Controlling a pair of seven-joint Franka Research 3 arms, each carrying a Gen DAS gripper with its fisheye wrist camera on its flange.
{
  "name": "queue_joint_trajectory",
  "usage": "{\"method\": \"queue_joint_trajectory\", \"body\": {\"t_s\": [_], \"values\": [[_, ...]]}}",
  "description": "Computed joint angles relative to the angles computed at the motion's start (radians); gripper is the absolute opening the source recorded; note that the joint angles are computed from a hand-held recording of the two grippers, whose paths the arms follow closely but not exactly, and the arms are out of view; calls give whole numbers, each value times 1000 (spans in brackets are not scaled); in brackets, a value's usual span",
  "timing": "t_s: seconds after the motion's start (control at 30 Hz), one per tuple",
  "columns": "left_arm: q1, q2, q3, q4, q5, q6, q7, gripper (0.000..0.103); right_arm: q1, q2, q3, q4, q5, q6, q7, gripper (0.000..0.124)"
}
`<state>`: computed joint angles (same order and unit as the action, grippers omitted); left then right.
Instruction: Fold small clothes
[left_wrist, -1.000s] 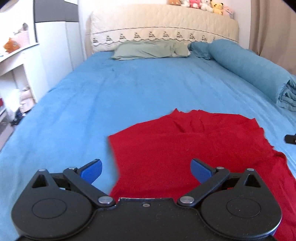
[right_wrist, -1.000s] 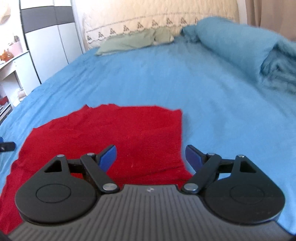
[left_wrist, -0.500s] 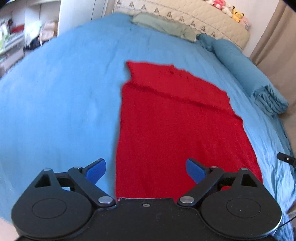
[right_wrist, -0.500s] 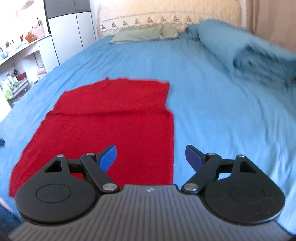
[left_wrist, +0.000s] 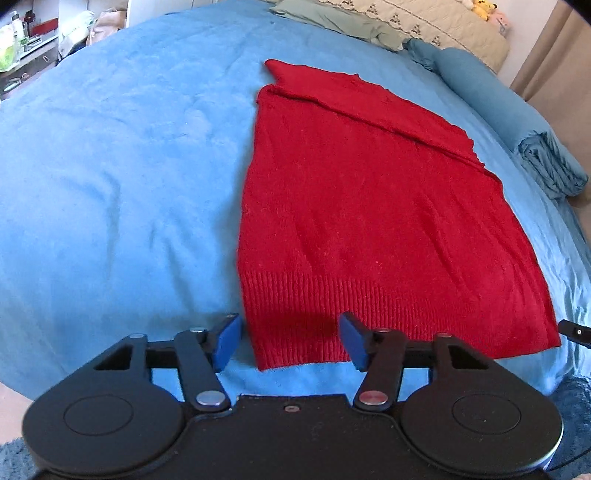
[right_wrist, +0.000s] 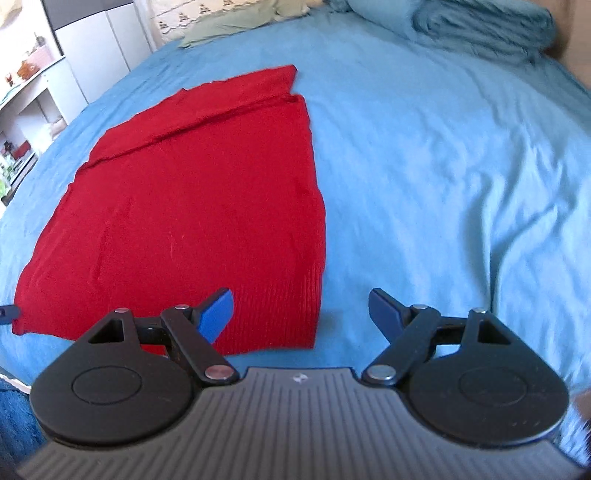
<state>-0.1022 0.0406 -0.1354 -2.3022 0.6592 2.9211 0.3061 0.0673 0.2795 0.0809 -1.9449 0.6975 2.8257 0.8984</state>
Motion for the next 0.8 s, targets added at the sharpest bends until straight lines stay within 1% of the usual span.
{"method": "queue_joint_trajectory", "body": {"t_s": [0.1, 0.2, 0.23, 0.3, 0.37, 0.4, 0.43, 0.47, 0.5, 0.53, 0.57, 0.63, 0.73, 0.8], "values": [[-3, 13, 9, 8, 57, 10, -60, 61, -3, 9, 4, -2, 9, 6, -5, 95], [-4, 17, 11, 9, 75, 11, -72, 61, 2, 19, -2, 4, -7, 1, 16, 94], [-5, 17, 11, 10, 78, 7, -71, 61, 2, 24, -4, 8, -13, -7, 23, 92], [-6, 17, 9, 11, 73, 1, -59, 57, 4, 31, -7, 15, -27, -23, 41, 87], [-5, 18, 8, 11, 60, 1, -42, 47, -2, 29, 1, 15, -23, -38, 28, 76], [-4, 15, 7, 6, 53, 5, -34, 45, 0, 30, 0, 16, -28, -39, 29, 73], [-3, 15, 5, 5, 38, 4, -17, 36, 3, 32, -1, 17, -32, -38, 32, 66], [-2, 16, 3, 7, 18, 1, 4, 22, 3, 34, -1, 18, -32, -38, 36, 56], [0, 16, 0, 6, -9, 2, 31, 15, 3, 35, -1, 20, -30, -40, 41, 51], [2, 14, -3, 3, -39, 9, 56, 10, 1, 38, 0, 24, -27, -43, 45, 42], [0, 14, -3, 5, -48, 4, 63, 9, -1, 41, 0, 29, -24, -45, 47, 32], [-2, 10, -4, 6, -67, -4, 79, 8, -10, 43, 7, 36, -6, -54, 42, 24], [-2, -11, -3, -3, -73, 3, 70, 7, -13, 40, 14, 39, 15, -46, 28, 22], [5, -36, -1, -18, -67, 31, 55, 7, -22, 29, 26, 38, 46, -41, -3, 22]]}}
